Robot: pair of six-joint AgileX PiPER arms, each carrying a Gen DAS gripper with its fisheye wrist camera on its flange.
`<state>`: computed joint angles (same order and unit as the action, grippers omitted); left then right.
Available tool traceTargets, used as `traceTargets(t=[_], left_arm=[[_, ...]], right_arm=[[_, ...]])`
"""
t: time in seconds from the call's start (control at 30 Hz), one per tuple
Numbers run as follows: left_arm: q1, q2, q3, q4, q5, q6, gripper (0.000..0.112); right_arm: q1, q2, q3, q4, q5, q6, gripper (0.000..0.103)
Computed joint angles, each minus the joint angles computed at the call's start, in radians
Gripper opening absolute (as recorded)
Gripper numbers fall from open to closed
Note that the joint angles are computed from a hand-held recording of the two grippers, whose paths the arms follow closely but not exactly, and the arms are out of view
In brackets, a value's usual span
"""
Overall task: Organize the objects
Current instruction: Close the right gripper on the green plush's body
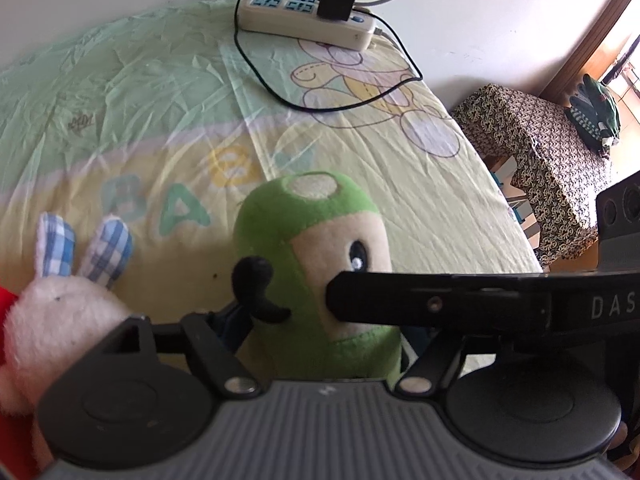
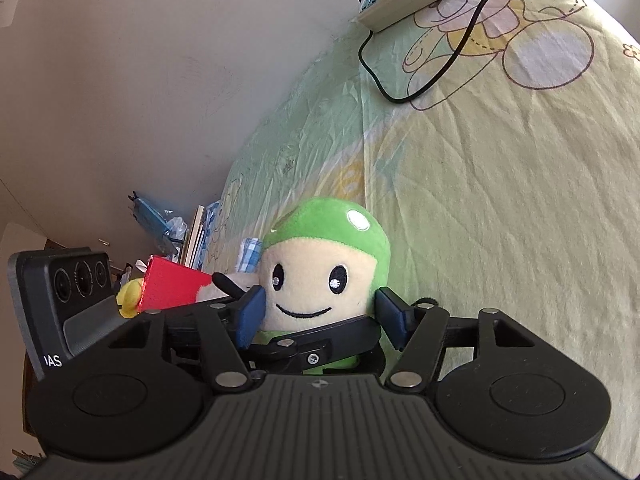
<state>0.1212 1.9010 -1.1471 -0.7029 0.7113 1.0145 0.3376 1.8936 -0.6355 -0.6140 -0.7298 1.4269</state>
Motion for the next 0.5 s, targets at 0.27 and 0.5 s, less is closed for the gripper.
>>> traceTargets(t=[0.27,0.5], left_arm=[[0.000,-0.020,0.006,0.001,0.015,0.002,0.071],[0.004,-0.105,0.065,-0.011,0.020,0.020,0.071]], right_arm=[[0.015,-0.049,0.029,0.032,0.031,0.002,0.060],[0.051,-0.146,0.070,0.075,0.077,-0.016,0.060]])
